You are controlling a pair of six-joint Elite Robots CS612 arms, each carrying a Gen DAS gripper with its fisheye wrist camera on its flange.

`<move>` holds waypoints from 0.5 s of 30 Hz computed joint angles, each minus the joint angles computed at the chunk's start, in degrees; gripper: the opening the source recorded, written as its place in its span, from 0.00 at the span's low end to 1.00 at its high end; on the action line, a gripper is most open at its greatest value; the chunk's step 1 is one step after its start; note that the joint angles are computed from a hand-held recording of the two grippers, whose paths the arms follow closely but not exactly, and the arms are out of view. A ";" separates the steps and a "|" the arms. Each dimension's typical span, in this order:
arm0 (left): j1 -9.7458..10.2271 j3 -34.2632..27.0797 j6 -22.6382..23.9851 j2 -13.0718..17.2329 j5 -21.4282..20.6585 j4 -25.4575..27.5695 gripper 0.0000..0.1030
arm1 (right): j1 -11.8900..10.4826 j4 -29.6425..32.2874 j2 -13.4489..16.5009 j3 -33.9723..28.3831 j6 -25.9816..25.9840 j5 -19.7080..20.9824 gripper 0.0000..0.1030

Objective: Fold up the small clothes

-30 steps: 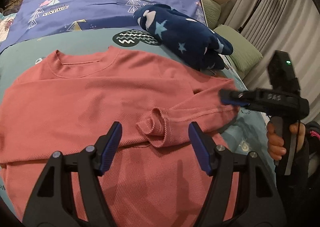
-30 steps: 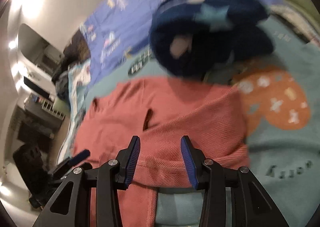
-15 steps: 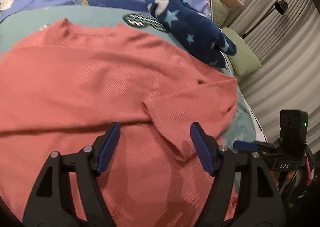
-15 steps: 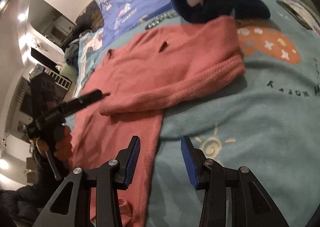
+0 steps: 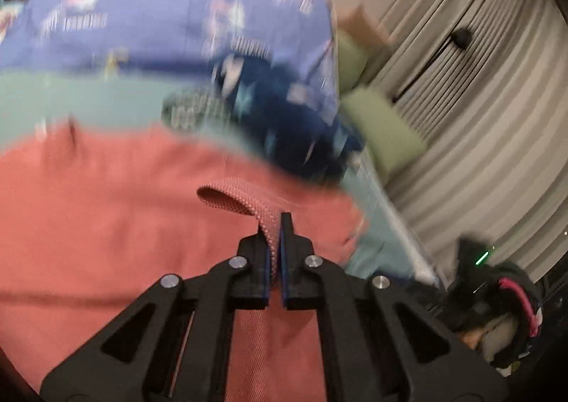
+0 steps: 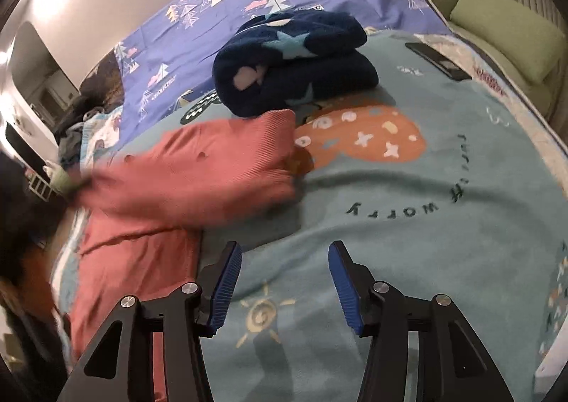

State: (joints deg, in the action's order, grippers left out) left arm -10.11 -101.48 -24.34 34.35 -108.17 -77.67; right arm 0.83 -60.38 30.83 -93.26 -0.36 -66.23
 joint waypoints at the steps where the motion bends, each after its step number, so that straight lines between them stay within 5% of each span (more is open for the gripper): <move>1: 0.16 0.35 0.42 -0.67 0.73 -1.33 0.05 | 0.34 -0.48 -0.07 0.24 -0.65 -0.08 0.54; 9: 0.75 2.01 7.53 -5.21 9.89 -5.35 0.05 | 3.05 -4.24 -1.26 4.86 -4.25 1.37 0.62; 15: 1.40 0.85 11.59 -5.36 14.12 -5.59 0.05 | 4.55 -5.44 -2.38 8.48 -5.88 4.27 0.62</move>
State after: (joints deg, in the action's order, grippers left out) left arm -8.71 -100.63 -12.76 28.99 -94.06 -83.26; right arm 5.38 -65.82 28.44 -84.78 -6.24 -61.96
